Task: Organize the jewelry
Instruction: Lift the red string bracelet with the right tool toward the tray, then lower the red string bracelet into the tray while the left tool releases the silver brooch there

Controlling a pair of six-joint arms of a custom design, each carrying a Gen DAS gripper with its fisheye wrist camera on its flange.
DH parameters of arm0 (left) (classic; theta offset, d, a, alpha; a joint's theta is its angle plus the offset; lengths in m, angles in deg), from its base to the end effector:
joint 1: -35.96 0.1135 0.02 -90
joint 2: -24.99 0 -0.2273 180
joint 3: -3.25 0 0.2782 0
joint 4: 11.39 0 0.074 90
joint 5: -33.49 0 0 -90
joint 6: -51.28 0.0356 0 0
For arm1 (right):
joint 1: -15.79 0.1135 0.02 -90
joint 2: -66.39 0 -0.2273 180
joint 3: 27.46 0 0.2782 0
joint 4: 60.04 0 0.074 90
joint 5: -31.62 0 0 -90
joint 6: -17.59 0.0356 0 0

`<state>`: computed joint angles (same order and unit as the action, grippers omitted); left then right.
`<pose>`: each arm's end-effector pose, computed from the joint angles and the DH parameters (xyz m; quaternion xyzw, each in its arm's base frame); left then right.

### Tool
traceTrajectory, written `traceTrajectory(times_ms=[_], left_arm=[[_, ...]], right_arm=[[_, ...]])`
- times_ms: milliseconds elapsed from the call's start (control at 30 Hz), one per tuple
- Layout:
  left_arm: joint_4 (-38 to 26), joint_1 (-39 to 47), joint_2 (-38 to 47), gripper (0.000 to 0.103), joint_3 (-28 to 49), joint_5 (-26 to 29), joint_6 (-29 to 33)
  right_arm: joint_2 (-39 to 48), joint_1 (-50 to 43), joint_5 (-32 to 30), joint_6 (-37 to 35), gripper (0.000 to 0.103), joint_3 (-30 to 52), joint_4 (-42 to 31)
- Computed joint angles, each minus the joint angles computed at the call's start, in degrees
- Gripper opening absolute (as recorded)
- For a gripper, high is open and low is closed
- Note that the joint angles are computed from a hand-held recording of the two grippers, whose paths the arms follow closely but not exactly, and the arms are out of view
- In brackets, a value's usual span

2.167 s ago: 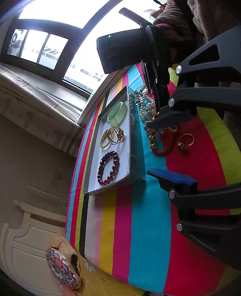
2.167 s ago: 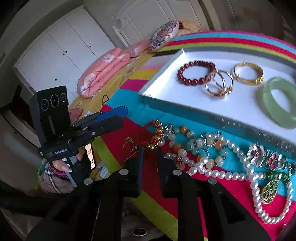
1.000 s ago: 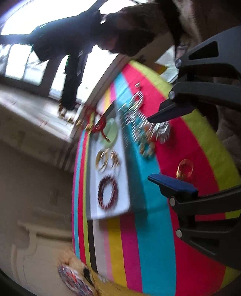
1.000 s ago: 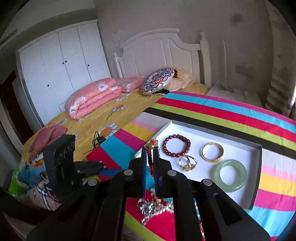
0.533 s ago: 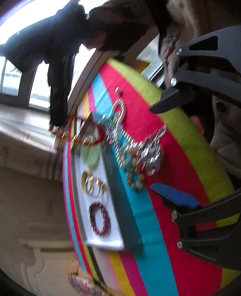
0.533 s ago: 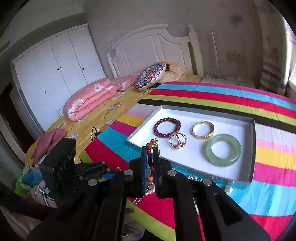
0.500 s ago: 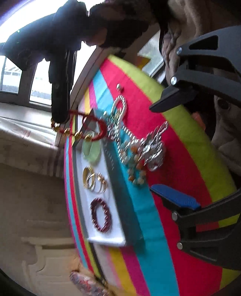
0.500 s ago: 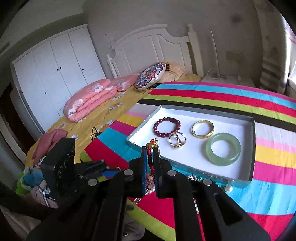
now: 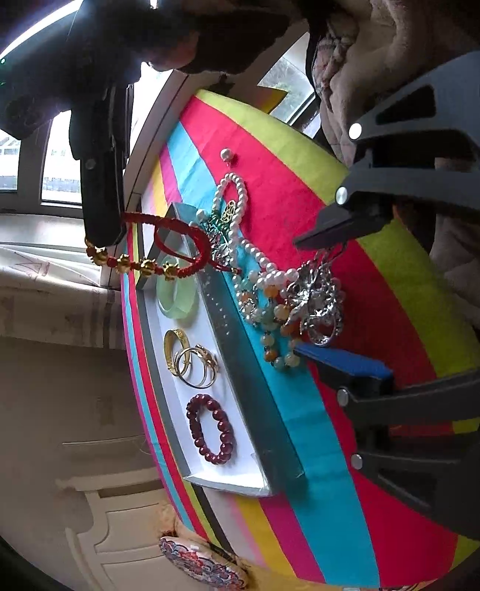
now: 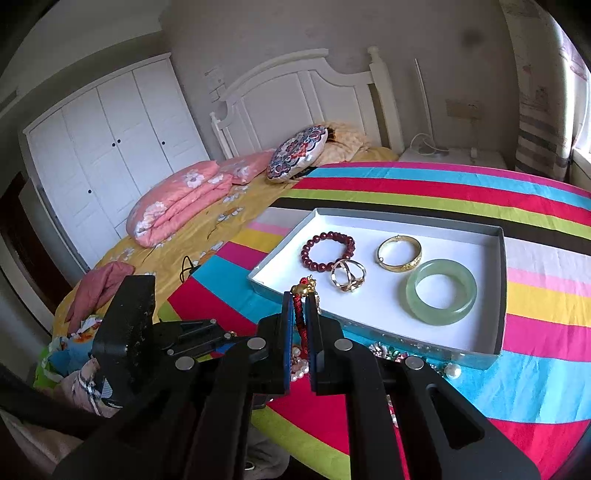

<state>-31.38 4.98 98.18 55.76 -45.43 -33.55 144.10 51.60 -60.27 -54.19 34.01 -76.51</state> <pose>0.2513 -0.1588 0.1618 0.3189 0.8474 -0.1783 0.3853 0.2677 0.1946 0.1986 -0.1420 0.8660 0.2306 0.4204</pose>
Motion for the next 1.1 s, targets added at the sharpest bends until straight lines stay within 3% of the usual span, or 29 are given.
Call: traceTrajectory(times_ms=[167, 567, 1100], left_arm=[[0.73, 2.09, -2.45, 0.051, -1.31, 3.66, -1.4], [-0.05, 3.99, -4.39, 0.051, 1.09, 3.39, -1.46], [-2.43, 9.07, 13.05, 0.051, 19.17, 3.7, -2.26]], right_arm=[[-0.52, -0.06, 0.26, 0.12, 0.008, -0.6, 0.25], [-1.09, -2.13, 1.41, -1.29, 0.008, 0.48, 0.22], [10.63, -12.58, -0.81, -2.05, 0.008, 11.63, -0.11]])
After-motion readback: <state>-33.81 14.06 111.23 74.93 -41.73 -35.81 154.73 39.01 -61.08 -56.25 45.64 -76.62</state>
